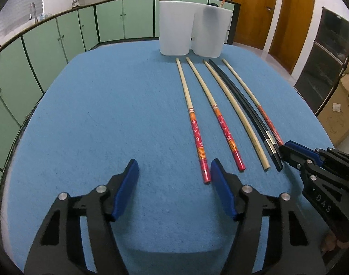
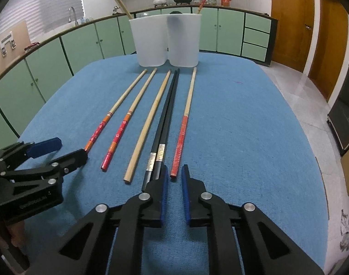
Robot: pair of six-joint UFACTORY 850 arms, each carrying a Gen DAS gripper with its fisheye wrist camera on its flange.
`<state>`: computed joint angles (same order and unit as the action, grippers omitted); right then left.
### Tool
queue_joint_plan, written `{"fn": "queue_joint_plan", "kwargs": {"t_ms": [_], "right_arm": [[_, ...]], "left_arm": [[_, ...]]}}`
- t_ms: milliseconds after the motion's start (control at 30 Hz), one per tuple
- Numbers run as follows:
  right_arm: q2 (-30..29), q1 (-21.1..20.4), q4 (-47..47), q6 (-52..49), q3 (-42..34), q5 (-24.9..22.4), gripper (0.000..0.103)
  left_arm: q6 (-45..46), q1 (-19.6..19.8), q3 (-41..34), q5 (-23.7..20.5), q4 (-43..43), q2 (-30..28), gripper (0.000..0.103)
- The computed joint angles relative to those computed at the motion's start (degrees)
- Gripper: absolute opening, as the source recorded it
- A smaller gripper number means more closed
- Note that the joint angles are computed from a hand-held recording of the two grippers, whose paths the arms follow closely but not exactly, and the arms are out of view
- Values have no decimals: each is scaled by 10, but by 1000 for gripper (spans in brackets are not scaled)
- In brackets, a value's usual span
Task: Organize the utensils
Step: 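Grasp a red-patterned chopstick with the left tool while the right grasps a red chopstick, then lift both chopsticks upright and carry them over the white holder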
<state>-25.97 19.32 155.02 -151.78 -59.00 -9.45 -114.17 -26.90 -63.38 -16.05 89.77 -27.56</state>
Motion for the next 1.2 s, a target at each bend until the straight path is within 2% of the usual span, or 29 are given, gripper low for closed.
{"fn": "queue_joint_plan", "kwargs": {"t_ms": [67, 267, 433, 633, 733, 1000, 1133, 1200], "right_arm": [[-1, -1, -22, 25, -1, -1, 10], [-3, 1, -15, 20, -5, 5, 10], [-4, 0, -20, 26, -7, 5, 7], [-2, -2, -49, 59, -5, 4, 7], [6, -7, -82, 94, -1, 1, 6], [60, -29, -110, 112, 11, 1, 6], [88, -36, -88, 73, 11, 3, 6], [100, -41, -121, 100, 7, -2, 6]], "left_arm": [[-7, -2, 1, 1, 5, 0, 62], [-6, -12, 0, -13, 2, -1, 44], [-7, -18, -2, -19, 2, -3, 7], [10, -24, -2, -33, -13, 0, 5], [15, -32, 4, -56, -5, 10, 5], [2, -44, 11, -113, 52, 57, 5], [-6, -43, 8, -129, 82, 78, 5], [-8, -39, 4, -127, 97, 90, 5]]}}
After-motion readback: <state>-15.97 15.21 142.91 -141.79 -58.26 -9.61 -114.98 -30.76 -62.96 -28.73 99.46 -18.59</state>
